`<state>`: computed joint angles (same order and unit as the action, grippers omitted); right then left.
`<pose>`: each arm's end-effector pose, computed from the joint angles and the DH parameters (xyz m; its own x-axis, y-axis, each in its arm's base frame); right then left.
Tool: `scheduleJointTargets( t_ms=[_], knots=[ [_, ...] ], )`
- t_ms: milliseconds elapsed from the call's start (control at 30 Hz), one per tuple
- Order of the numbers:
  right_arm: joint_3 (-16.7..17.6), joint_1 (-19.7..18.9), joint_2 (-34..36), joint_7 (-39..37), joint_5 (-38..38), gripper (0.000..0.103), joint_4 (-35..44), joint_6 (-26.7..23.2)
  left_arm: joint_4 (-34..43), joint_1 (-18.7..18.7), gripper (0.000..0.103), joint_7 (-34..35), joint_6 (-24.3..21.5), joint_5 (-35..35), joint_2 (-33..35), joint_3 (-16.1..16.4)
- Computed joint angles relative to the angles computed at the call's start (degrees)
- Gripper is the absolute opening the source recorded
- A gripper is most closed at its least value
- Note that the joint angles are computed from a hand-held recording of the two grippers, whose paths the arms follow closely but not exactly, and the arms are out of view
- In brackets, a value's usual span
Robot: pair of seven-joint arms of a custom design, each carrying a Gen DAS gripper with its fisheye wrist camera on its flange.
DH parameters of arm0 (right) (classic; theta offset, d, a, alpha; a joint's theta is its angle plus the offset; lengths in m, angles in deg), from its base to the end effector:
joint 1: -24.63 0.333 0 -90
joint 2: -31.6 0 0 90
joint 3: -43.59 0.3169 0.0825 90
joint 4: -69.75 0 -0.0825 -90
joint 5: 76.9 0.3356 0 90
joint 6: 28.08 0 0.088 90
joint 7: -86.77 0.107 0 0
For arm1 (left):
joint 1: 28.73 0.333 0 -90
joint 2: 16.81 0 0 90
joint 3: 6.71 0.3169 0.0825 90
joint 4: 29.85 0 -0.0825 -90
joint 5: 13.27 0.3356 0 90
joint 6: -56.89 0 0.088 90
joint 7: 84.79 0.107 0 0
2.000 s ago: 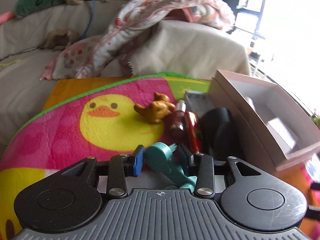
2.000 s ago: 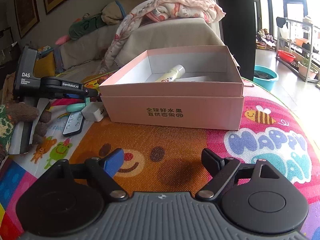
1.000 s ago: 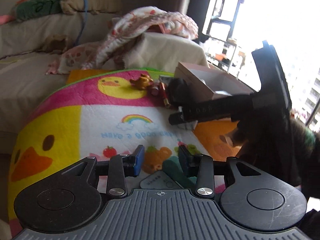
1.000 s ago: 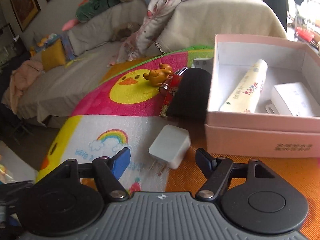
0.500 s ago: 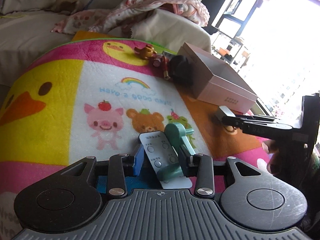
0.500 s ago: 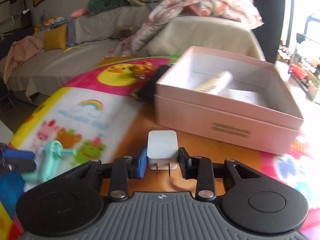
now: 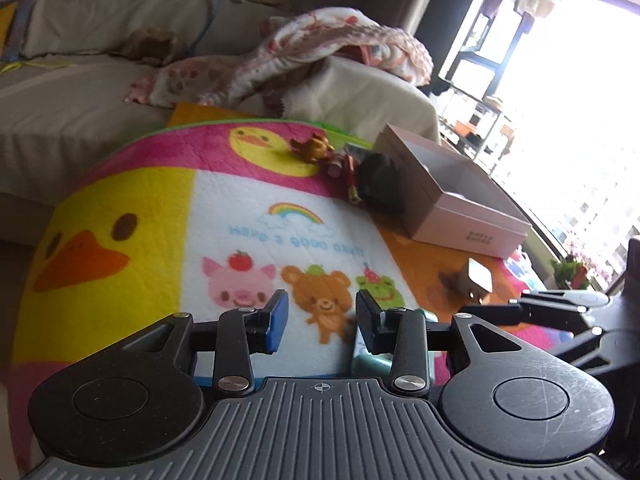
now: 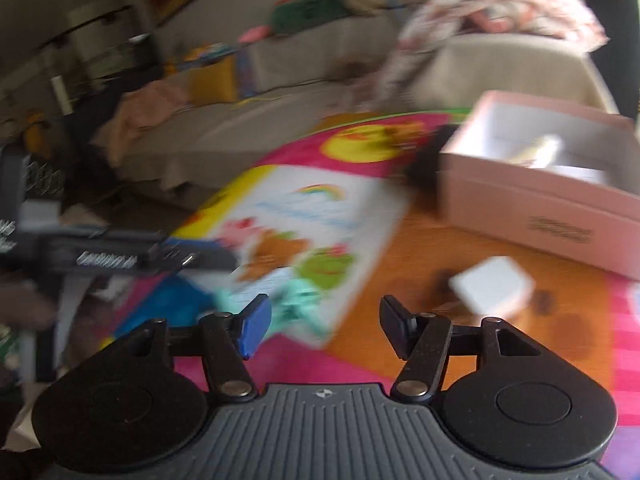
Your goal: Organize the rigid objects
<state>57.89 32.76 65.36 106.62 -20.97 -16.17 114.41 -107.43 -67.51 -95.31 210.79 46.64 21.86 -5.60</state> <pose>0.6598 0.2275 0.3988 0.8007 -0.5367 -0.2661 -0.5219 -0.4069 -0.7497 0.5567 -0.4698 0.4089 0.0999 -0.9354 0.3393 -0.5959 -0.3293 -0.7324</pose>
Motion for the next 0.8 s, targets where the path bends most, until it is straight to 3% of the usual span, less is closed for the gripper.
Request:
scheduleJointTargets(
  t_ms=[167, 300, 400, 533, 633, 800],
  knots=[
    [1.2, 2.9, -0.4, -8.9, -2.3, 0.07, -2.9, 7.0, -4.7, -0.3, 0.041, -5.2, -0.3, 3.4, -3.2, 0.6],
    [1.7, 2.3, 0.6, -10.9, -3.7, 0.074, -1.7, 5.1, -4.9, 0.7, 0.041, -5.4, 0.9, 4.4, -3.0, -0.7],
    [1.0, 1.8, 1.2, -7.8, -4.4, 0.068, 0.2, 1.9, -4.1, 1.2, 0.041, -3.0, 1.8, 3.9, -2.3, -1.5],
    [1.2, 0.4, -0.2, -9.5, -1.2, 0.068, -1.7, 4.7, -2.2, 1.5, 0.041, 3.3, 3.3, 2.2, -0.9, -2.5],
    [0.5, -0.5, -1.7, -10.1, 0.6, 0.068, -4.2, 8.0, 1.3, 2.1, 0.041, 12.3, 3.7, -2.7, 1.8, -4.6],
    [-0.4, -2.3, -3.9, -10.8, 3.7, 0.067, -8.5, 13.6, 10.9, 0.3, 0.041, 26.0, -4.7, -11.7, 7.5, -5.9]
  ],
)
